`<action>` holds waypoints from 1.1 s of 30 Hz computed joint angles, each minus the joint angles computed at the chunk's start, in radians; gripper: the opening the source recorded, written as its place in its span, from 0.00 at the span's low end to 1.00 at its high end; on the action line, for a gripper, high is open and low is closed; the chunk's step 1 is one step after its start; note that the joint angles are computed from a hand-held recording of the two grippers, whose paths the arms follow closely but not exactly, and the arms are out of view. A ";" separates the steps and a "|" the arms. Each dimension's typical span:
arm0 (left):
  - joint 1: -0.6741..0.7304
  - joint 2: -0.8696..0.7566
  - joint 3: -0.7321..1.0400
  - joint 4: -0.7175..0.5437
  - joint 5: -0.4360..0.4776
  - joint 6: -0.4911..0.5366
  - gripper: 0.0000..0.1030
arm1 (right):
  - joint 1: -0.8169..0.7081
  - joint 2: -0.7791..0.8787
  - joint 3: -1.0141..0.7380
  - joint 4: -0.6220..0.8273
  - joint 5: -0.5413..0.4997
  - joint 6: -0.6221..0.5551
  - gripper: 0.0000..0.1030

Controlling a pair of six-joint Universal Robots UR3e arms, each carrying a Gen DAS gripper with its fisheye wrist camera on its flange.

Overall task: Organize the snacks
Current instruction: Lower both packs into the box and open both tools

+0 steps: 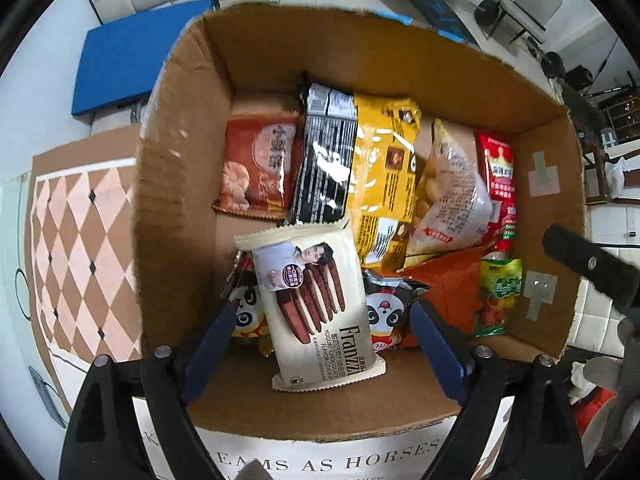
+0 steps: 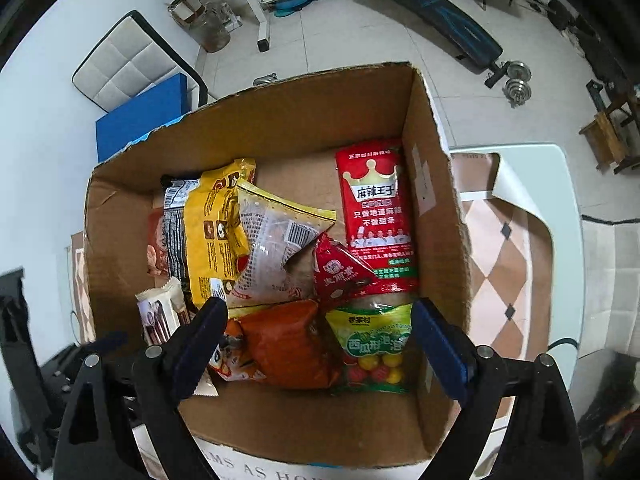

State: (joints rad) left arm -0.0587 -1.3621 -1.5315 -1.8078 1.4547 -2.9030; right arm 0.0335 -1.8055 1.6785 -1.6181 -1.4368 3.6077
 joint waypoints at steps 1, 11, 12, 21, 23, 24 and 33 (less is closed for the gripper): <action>0.001 0.010 0.007 0.003 -0.001 0.000 0.87 | 0.007 -0.006 -0.004 0.007 -0.006 0.000 0.92; -0.010 0.150 0.051 0.010 -0.012 -0.007 0.87 | 0.180 -0.079 -0.131 0.133 -0.153 0.083 0.93; -0.011 0.166 0.053 0.008 -0.014 -0.008 0.87 | 0.205 -0.089 -0.141 0.146 -0.172 0.105 0.93; 0.021 0.334 0.109 -0.105 -0.031 0.013 0.87 | 0.430 -0.134 -0.251 0.272 -0.284 0.318 0.93; 0.039 0.366 0.124 -0.135 -0.033 0.026 0.87 | 0.475 -0.140 -0.279 0.304 -0.303 0.365 0.93; 0.051 0.384 0.133 -0.152 -0.036 0.035 0.87 | 0.495 -0.142 -0.292 0.317 -0.312 0.386 0.93; 0.097 0.504 0.247 -0.316 -0.062 0.062 0.87 | 0.667 -0.229 -0.316 0.334 -0.352 0.582 0.93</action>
State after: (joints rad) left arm 0.0379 -0.8578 -1.2845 -2.1241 1.3922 -2.8413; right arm 0.7000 -2.0348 1.3623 -1.2844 -1.7888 4.1901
